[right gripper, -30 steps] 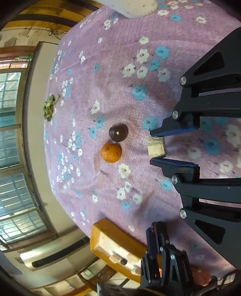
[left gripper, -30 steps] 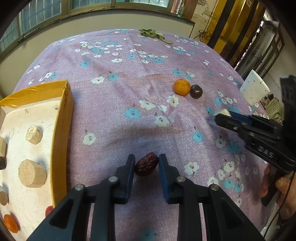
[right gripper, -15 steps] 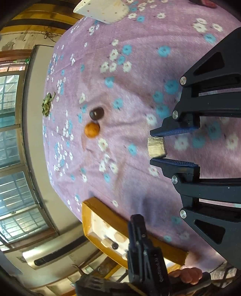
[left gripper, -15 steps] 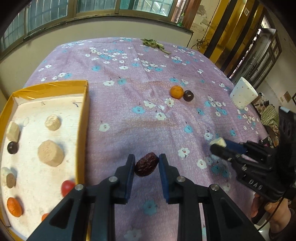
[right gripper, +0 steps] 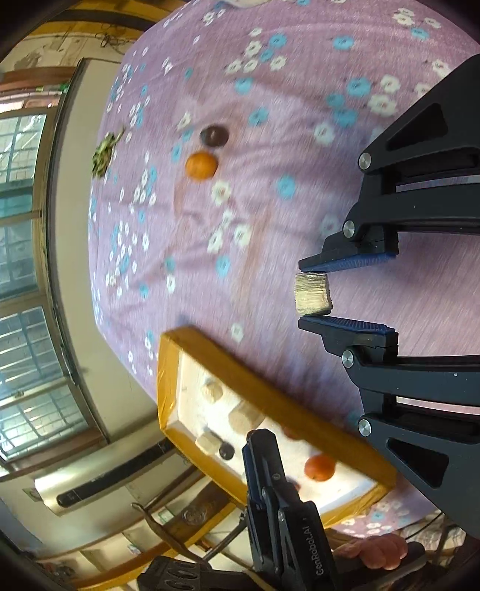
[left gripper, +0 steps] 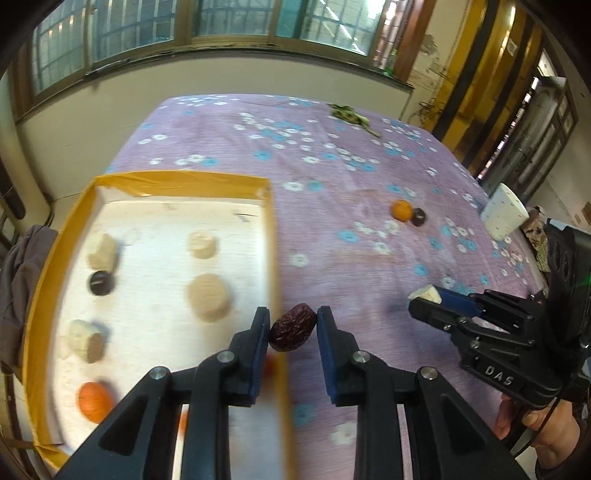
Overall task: Organize fruits
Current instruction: 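Carry the beige cube and red date over the tray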
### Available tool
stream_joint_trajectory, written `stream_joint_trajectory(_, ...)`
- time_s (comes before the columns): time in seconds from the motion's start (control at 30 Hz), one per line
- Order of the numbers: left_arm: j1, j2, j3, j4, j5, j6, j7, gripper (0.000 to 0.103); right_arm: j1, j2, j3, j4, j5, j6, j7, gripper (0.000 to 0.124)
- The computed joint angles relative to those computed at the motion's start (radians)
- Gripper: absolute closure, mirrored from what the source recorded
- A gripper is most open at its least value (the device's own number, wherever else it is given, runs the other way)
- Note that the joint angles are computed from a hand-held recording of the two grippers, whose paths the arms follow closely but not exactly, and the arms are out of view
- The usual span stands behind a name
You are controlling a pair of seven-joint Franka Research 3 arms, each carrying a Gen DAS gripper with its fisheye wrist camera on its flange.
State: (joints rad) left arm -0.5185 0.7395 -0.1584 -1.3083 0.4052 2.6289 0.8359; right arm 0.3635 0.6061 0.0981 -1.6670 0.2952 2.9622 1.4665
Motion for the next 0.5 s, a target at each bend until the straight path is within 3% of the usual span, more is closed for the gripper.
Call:
stream_joint_trajectory(0.23, 0.036, -0.094, 0.045, -0.142, 0.048, 0.032, -0.071, 0.074, 0.039, 0.078, -0.005, 0.151, -0.024, -0.059, 0.017, 0.101)
stream_joint_trajectory(0.5, 0.089, -0.113, 0.052, -0.165, 0.086, 0.003, -0.088, 0.074, 0.068, 0.198, -0.004, 0.370, -0.050, -0.154, 0.028, 0.101)
